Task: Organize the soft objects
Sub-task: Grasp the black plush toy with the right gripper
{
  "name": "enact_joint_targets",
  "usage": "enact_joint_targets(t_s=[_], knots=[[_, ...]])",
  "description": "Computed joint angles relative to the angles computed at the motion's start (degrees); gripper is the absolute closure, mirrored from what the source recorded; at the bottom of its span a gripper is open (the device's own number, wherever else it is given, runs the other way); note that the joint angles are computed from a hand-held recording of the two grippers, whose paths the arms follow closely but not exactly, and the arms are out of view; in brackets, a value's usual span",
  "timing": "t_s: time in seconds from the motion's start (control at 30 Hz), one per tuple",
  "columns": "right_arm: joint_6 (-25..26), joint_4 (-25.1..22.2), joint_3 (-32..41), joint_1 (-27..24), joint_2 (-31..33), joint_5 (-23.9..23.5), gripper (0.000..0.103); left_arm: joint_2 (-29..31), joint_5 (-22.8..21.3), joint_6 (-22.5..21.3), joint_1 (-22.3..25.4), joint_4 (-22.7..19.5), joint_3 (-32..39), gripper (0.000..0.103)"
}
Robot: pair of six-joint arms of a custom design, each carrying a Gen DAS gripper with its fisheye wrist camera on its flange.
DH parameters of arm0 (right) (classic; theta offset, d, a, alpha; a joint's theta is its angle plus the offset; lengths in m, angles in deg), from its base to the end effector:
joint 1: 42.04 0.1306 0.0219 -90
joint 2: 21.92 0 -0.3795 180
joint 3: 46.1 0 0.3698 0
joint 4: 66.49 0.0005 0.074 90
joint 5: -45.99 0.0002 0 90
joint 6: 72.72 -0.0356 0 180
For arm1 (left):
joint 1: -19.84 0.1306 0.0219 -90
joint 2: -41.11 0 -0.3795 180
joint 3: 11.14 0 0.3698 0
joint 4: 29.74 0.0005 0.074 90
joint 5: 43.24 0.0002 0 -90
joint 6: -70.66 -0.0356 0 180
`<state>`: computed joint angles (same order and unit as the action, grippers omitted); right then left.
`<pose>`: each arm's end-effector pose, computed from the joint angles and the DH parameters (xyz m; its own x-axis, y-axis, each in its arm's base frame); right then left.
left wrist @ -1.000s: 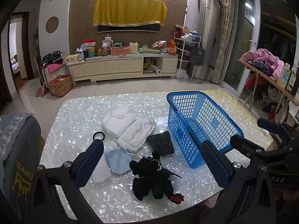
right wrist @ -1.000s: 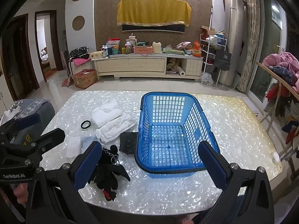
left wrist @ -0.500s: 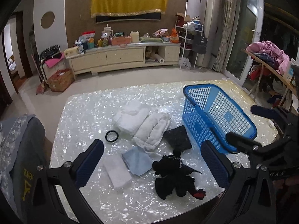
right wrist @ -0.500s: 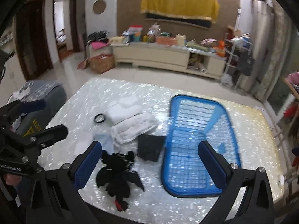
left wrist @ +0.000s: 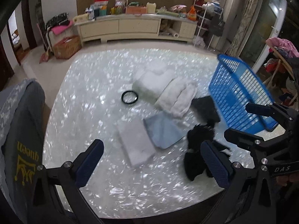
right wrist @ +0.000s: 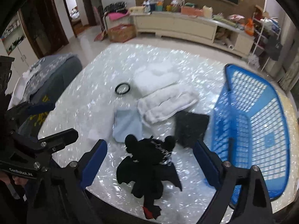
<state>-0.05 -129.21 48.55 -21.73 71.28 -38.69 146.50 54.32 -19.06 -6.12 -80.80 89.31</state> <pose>0.4376 0.1579 0.4228 -0.8755 -0.0078 -0.4831 -0.0451 0.9968 0.0656 0.4940 -0.2463 0.3739 -0.7478 0.3587 -0.5587 0.4964 0.8608 -0.1118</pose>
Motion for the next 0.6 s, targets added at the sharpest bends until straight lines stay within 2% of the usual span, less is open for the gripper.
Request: enact_joint_targets(t_s=[0.3, 0.5, 0.53, 0.6], knots=[[0.37, -2.69, 0.34, -0.99, 5.4, -3.46, 0.012, 4.05, -0.29, -0.94, 1.46, -1.32, 0.11, 0.0], [-0.22, -4.33, 0.09, -1.45, 8.66, -3.74, 0.013, 6.96, -1.81, -1.69, 0.37, -2.37, 1.23, 0.0], [-0.43, -4.85, 0.17, -1.6, 8.98, -4.19, 0.014, 7.22, -1.86, -1.89, 0.25, -2.43, 1.29, 0.0], [-0.83, -4.83, -0.44, -2.46, 9.42, -6.99, 0.023, 7.72, -2.02, -2.24, -0.12, -2.43, 1.49, 0.0]])
